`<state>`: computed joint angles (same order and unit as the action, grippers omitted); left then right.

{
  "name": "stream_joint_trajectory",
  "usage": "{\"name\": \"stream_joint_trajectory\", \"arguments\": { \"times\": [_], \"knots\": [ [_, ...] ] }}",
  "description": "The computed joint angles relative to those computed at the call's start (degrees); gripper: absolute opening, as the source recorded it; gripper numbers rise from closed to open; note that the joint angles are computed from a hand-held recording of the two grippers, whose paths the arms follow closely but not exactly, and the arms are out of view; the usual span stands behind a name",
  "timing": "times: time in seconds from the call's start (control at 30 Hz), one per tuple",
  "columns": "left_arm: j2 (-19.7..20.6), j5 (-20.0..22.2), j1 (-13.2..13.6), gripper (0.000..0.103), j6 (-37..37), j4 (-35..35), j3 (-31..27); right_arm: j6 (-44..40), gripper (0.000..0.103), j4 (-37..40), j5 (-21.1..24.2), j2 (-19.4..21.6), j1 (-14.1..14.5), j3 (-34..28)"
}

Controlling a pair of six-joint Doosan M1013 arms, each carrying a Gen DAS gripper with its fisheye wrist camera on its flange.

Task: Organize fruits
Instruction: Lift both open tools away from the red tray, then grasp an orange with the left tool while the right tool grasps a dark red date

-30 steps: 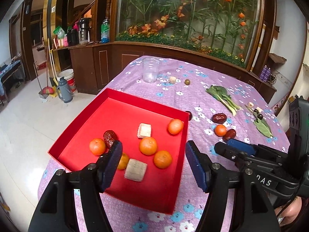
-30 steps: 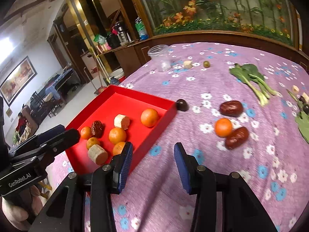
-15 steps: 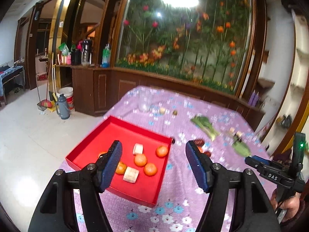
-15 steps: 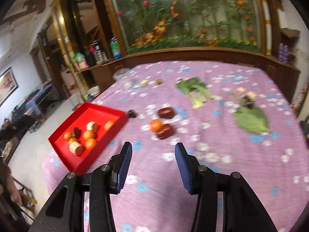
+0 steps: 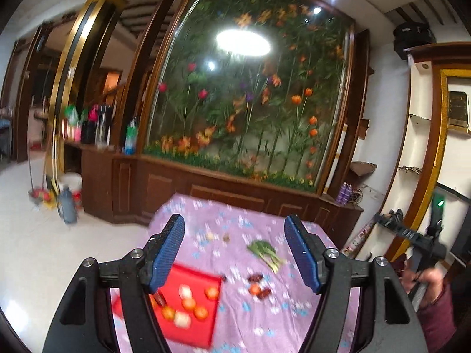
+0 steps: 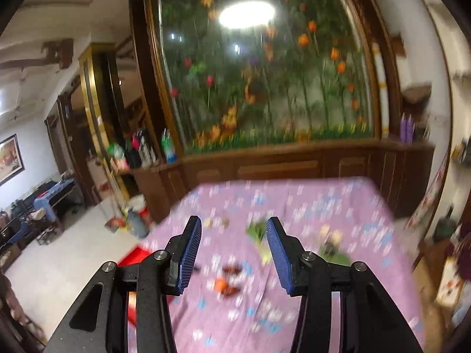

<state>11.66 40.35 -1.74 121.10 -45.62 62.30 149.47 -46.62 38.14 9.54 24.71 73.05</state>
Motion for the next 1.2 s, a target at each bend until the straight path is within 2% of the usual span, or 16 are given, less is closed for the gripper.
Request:
{"name": "stream_joint_trajectory", "arguments": {
  "times": [0.13,0.23,0.3,0.37,0.4,0.47,0.53,0.6,0.7,0.77,0.87,0.97,1.03,1.07,1.13,1.2],
  "knots": [
    [4.01,3.66,0.09,0.07,-6.6,9.99,-13.35,-2.85,0.05,-8.59,6.63,1.17,1.79,-8.46],
    [7.89,5.4,-0.8,0.075,-13.49,21.17,-24.12,-7.17,0.051,-13.65,12.69,3.47,3.06,-16.98],
    [11.72,7.93,-1.36,0.076,-18.73,28.7,-33.16,-9.77,0.055,-15.82,16.89,5.8,3.42,-23.97],
    [16.68,12.84,-1.82,0.083,-21.81,34.16,-43.95,-11.81,0.056,-16.24,21.51,8.46,3.34,-31.6],
    [18.77,14.66,-1.93,0.085,-22.39,35.57,-48.03,-13.21,0.057,-16.15,24.03,10.13,3.23,-35.87],
    [21.26,16.18,-1.85,0.087,-22.91,35.72,-51.91,-16.16,0.06,-16.74,28.78,13.37,3.02,-43.07],
    [21.54,16.57,-1.52,0.088,-21.66,31.78,-50.64,-16.28,0.065,-17.1,30.03,13.81,2.66,-43.67],
    [20.04,14.6,-1.68,0.088,-18.5,26.69,-44.36,-14.22,0.07,-15.0,28.31,12.15,1.78,-38.82],
    [17.07,11.3,-2.71,0.088,-11.63,19.64,-32.88,-14.46,0.07,-9.49,24.94,9.78,0.28,-29.51],
    [16.48,12.19,-3.57,0.088,-8.21,15.19,-27.53,-14.12,0.07,-5.14,21.56,8.38,-0.75,-22.83],
    [17.44,16.22,-4.79,0.088,-5.98,9.67,-23.26,-12.94,0.07,1.11,15.64,7.07,-1.95,-13.09],
    [19.29,18.98,-6.05,0.088,-7.27,5.98,-20.07,-15.34,0.07,10.58,7.85,7.27,-3.9,-6.24],
    [21.81,22.11,-6.87,0.088,-11.21,5.53,-21.12,-18.31,0.07,18.44,3.02,8.6,-5.18,-2.98],
    [23.54,23.82,-7.44,0.088,-13.82,5.89,-21.96,-20.4,0.069,23.01,1.64,9.34,-5.9,-2.27],
    [24.97,24.22,-8.33,0.086,-16.04,6.8,-21.65,-24.96,0.061,32.89,-0.62,11.44,-7.42,-1.5],
    [26.92,25.97,-9.1,0.076,-18.45,8.38,-22.51,-29.01,0.057,40.75,-1.58,13.61,-8.22,-1.27]
  ]
}}
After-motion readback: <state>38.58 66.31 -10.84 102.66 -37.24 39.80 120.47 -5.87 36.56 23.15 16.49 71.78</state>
